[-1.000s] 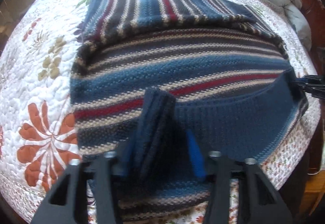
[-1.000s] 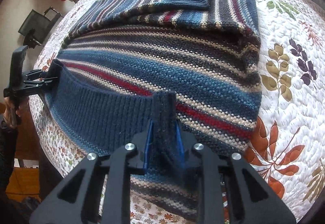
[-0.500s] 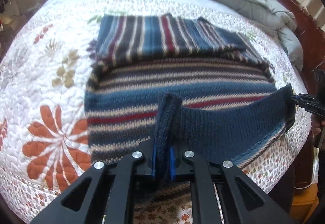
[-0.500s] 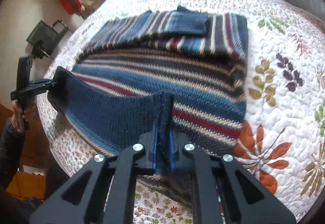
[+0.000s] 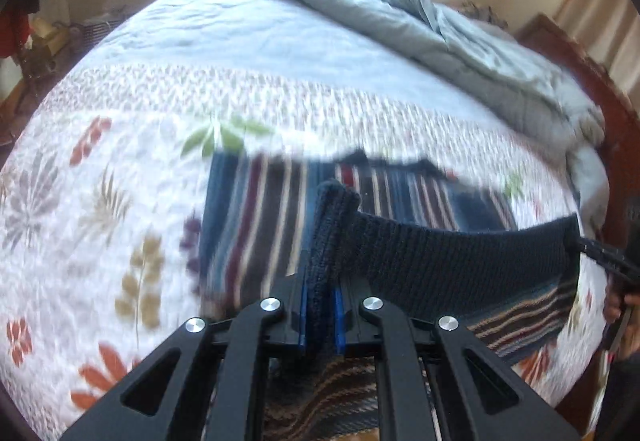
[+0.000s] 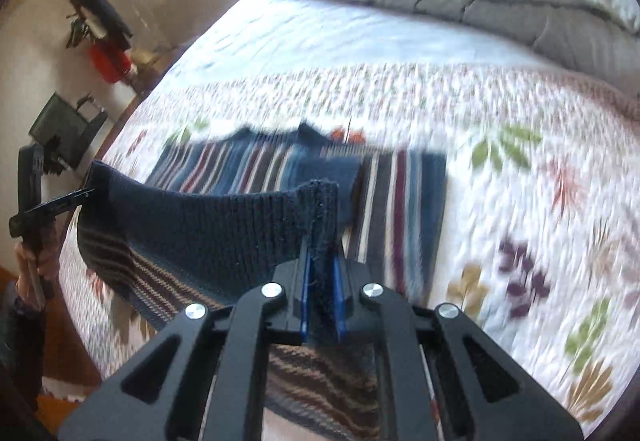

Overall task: Fold small clothes
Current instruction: 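Fold the hem over toward the collar with both grippers and release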

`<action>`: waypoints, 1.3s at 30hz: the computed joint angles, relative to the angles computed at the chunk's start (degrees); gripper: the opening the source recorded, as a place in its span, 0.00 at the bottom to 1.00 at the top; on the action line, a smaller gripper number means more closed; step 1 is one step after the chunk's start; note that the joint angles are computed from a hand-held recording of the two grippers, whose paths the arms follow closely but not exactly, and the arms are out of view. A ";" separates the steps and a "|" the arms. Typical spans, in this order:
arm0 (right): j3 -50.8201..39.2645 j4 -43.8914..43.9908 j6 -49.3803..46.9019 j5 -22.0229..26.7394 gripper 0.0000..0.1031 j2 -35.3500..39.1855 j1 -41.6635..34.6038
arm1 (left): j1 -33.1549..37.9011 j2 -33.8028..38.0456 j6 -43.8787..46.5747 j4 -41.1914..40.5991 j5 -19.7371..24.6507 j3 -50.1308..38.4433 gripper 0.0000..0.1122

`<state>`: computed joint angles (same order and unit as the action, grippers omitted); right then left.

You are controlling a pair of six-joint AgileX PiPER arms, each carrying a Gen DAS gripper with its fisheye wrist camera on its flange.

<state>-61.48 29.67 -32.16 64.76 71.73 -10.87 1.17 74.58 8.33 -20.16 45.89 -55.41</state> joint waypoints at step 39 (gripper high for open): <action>4.49 -6.83 -1.03 -5.26 0.47 9.38 -2.17 | 0.74 10.34 -12.80 17.65 -5.33 5.72 0.44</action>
